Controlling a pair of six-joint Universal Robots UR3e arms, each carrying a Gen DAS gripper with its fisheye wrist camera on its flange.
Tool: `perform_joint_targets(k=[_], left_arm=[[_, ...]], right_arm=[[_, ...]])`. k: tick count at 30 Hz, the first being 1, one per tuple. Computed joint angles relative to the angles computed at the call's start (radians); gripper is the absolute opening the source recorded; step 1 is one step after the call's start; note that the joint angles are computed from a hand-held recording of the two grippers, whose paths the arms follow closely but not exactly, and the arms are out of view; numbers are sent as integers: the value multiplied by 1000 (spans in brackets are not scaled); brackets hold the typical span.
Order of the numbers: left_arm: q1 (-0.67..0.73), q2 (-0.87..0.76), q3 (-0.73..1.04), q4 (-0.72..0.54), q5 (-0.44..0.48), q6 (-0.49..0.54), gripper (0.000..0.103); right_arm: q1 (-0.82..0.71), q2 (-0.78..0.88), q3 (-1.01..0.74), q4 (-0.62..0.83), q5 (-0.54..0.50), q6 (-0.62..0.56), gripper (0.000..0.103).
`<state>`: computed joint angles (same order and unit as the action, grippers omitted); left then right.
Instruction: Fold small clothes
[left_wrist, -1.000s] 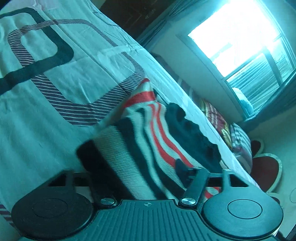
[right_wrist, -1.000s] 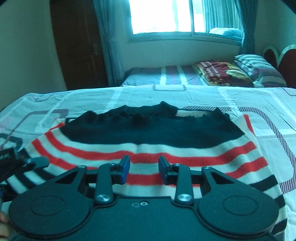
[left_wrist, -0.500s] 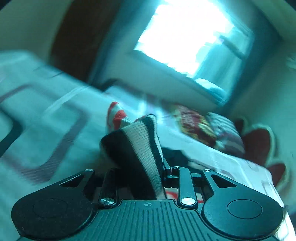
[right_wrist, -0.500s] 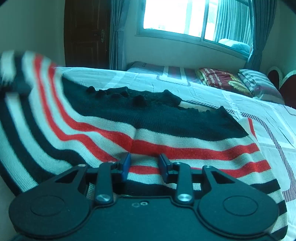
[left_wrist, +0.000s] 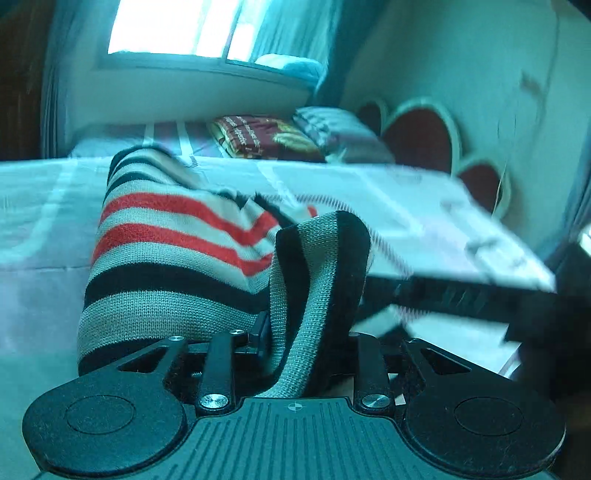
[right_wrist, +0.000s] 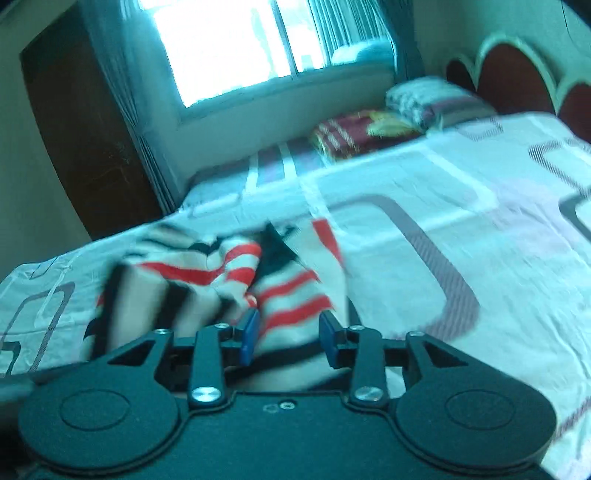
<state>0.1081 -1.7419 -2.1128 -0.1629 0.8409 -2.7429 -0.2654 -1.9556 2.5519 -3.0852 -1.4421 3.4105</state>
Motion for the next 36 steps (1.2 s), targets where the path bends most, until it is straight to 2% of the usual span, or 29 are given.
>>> perform_joint_targets(k=[2, 4, 6, 7, 8, 11, 13, 17, 20, 22, 24, 26, 27, 28, 29, 30, 32, 36], left_arm=[[-14, 48, -31, -1, 36, 40, 27], [-4, 90, -50, -31, 47, 73, 31], [5, 154, -85, -55, 41, 113, 46], [10, 195, -115, -69, 25, 142, 62], [-3, 224, -134, -71, 24, 155, 72], [-3, 313, -166, -143, 10, 221, 73], [58, 379, -158, -263, -30, 251, 73], [240, 492, -151, -448, -109, 297, 73], [300, 455, -128, -373, -77, 181, 73], [269, 359, -81, -273, -3, 74, 73], [223, 257, -21, -222, 71, 12, 73], [184, 166, 23, -197, 99, -23, 73], [169, 142, 30, -177, 107, -42, 73], [167, 146, 10, -164, 108, -48, 73], [167, 145, 6, -163, 104, -52, 73], [165, 144, -3, -148, 104, -57, 73], [150, 130, -20, -95, 107, -73, 73], [122, 94, 2, 17, 101, -144, 73]], right_arm=[[-80, -83, 24, 66, 96, 3, 40], [-126, -154, 35, 116, 161, 22, 50], [-173, -200, 28, 165, 221, 35, 59], [-162, -169, 7, 147, 211, 51, 61], [-158, -167, -9, 158, 212, 54, 63], [-180, -139, -69, 240, 278, 18, 67], [-201, -114, -94, 304, 340, -9, 68], [-204, -74, -90, 307, 396, 32, 68], [-159, 4, -115, 259, 389, 64, 71], [-118, 76, -148, 235, 376, 89, 75], [-66, 147, -187, 214, 329, 104, 76], [-22, 198, -224, 221, 284, 103, 72], [3, 215, -240, 228, 251, 93, 60], [29, 225, -247, 222, 209, 76, 42], [37, 223, -234, 198, 197, 62, 40], [32, 209, -210, 173, 204, 52, 33], [37, 179, -174, 126, 181, 45, 28], [110, 126, -180, 14, 37, -32, 25]])
